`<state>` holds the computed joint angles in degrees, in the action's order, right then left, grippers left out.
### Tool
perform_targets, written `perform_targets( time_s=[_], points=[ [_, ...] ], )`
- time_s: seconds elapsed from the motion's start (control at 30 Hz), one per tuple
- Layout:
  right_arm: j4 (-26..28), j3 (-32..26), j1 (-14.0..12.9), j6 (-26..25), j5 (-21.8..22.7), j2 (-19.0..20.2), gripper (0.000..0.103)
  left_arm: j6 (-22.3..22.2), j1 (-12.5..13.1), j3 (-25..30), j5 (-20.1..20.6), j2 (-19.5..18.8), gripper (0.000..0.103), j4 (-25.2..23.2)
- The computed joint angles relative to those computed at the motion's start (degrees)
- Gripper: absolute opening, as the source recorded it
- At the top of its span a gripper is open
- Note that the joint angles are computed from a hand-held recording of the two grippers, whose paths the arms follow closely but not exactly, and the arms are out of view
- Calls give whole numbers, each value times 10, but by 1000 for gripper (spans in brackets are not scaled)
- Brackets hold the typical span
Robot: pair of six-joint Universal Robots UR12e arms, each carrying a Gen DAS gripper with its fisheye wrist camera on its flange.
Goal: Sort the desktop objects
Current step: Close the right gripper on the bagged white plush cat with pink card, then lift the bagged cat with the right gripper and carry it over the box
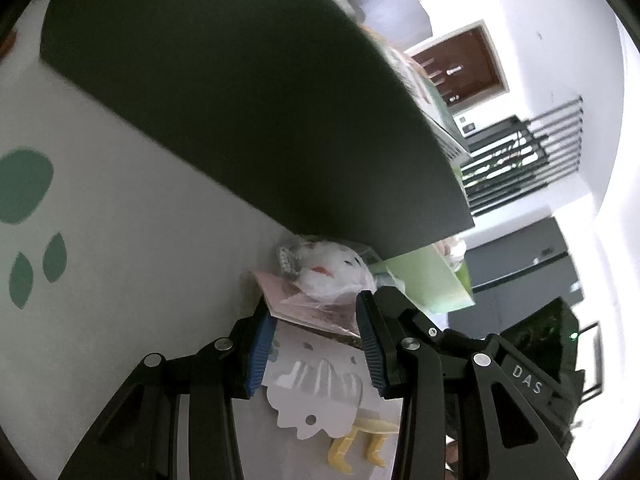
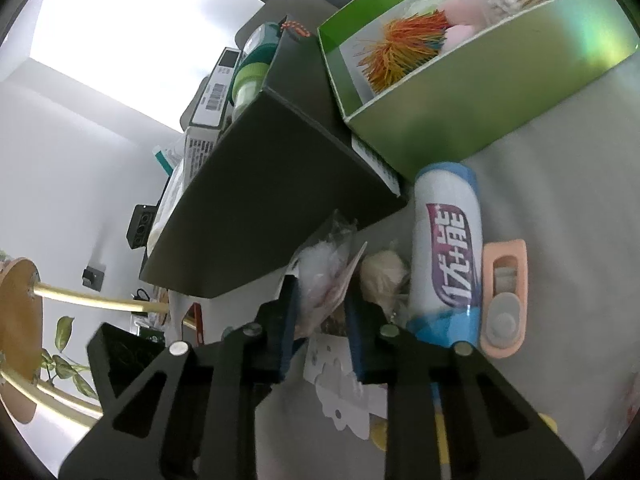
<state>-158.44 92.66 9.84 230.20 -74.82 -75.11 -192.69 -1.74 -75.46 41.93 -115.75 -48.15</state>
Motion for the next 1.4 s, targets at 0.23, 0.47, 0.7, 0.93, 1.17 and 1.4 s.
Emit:
perform_targets(
  time_s=[0.23,0.47,0.7,0.93,1.17,1.4],
  points=[
    [-19,11,-2,-11,-2,-13,21,15,-4,-11,9,16,39,30],
    [-33,19,-1,-27,-6,-31,20,17,-5,-25,10,33,39,58],
    [-53,28,1,-25,-6,-45,20,8,-10,-33,12,45,39,83],
    [-70,44,-4,-30,-10,-67,20,13,-27,-22,23,49,39,95],
    [-90,70,-27,-31,-10,-94,20,18,-58,16,36,33,39,89],
    [-111,95,-62,-22,7,-113,20,33,-90,60,53,10,39,69]
  ],
)
